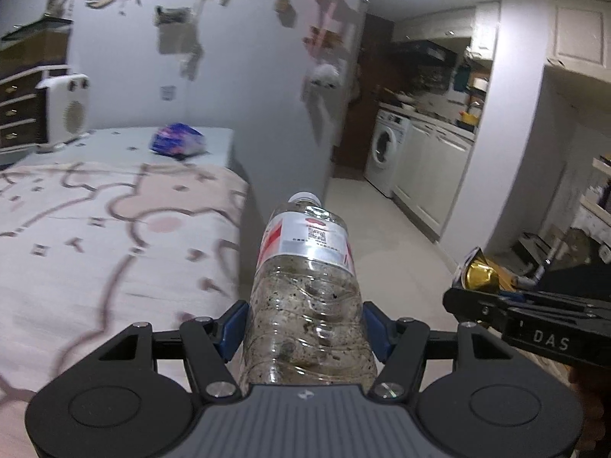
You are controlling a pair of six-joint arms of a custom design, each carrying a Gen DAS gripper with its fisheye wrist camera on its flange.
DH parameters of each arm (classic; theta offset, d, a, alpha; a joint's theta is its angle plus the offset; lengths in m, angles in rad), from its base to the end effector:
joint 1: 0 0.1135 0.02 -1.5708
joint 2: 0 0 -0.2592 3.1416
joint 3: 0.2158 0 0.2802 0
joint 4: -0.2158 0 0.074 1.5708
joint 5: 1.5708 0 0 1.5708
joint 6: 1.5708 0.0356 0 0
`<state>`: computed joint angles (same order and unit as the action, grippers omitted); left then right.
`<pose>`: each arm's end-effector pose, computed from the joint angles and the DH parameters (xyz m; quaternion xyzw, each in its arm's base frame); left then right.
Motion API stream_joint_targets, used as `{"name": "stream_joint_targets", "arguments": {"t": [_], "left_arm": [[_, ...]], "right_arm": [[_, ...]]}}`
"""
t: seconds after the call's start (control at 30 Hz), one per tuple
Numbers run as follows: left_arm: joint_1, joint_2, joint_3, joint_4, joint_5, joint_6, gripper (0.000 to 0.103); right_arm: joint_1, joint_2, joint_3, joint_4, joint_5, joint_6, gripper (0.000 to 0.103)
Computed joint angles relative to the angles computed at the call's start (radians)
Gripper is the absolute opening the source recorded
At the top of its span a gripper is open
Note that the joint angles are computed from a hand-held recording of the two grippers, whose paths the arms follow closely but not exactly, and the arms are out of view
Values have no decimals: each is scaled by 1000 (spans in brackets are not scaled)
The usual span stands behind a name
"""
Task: Collect trash
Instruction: 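Carry the bottle with left tool while right tool carries the gold wrapper to the wastebasket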
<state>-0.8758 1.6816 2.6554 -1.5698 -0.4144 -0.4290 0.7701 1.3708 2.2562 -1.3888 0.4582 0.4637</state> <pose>0.1654 -0.1760 0.5714 0.0976 0.8645 -0.1338 0.4745 0.1460 0.1196 0.5663 -0.0138 0.8462 0.1271 0.5172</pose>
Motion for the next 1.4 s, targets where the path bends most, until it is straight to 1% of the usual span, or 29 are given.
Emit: {"name": "stream_joint_targets", "arguments": {"t": [0.07, 0.27, 0.43, 0.6, 0.7, 0.8, 0.87, 1.0, 1.07, 1.17, 1.27, 1.33, 1.37, 1.4], "left_arm": [[-38, -1, -57, 41, -8, -33, 64], [-113, 25, -195, 136, -16, -116, 64], [-137, 68, -295, 188, -42, -186, 64], [-110, 91, -437, 279, 2, -227, 64], [-79, 112, -513, 341, 33, -237, 64], [-38, 143, -573, 411, 88, -228, 64], [-8, 185, -573, 438, 121, -212, 65], [46, 292, -535, 485, 161, -171, 65], [71, 346, -509, 501, 189, -148, 65], [109, 428, -472, 524, 247, -108, 65], [147, 535, -396, 503, 284, -64, 65], [175, 612, -330, 472, 318, -45, 65], [188, 650, -294, 451, 339, -39, 65], [205, 713, -219, 403, 359, -32, 65]], "right_arm": [[-34, -60, -79, 17, -8, -15, 27], [-200, -229, -318, 81, -107, -68, 27], [-403, -350, -527, 157, -262, -130, 27], [-607, -433, -744, 249, -432, -179, 27], [-685, -450, -865, 323, -489, -192, 27], [-748, -442, -975, 407, -555, -179, 27], [-780, -422, -1039, 468, -613, -186, 27], [-799, -359, -1136, 577, -635, -198, 27], [-813, -314, -1167, 629, -651, -175, 27], [-835, -228, -1214, 721, -684, -99, 27], [-852, -131, -1254, 820, -727, -14, 27], [-849, -65, -1262, 872, -744, 19, 27], [-846, -33, -1269, 902, -750, 31, 27], [-841, -2, -1271, 923, -754, 39, 27]]}}
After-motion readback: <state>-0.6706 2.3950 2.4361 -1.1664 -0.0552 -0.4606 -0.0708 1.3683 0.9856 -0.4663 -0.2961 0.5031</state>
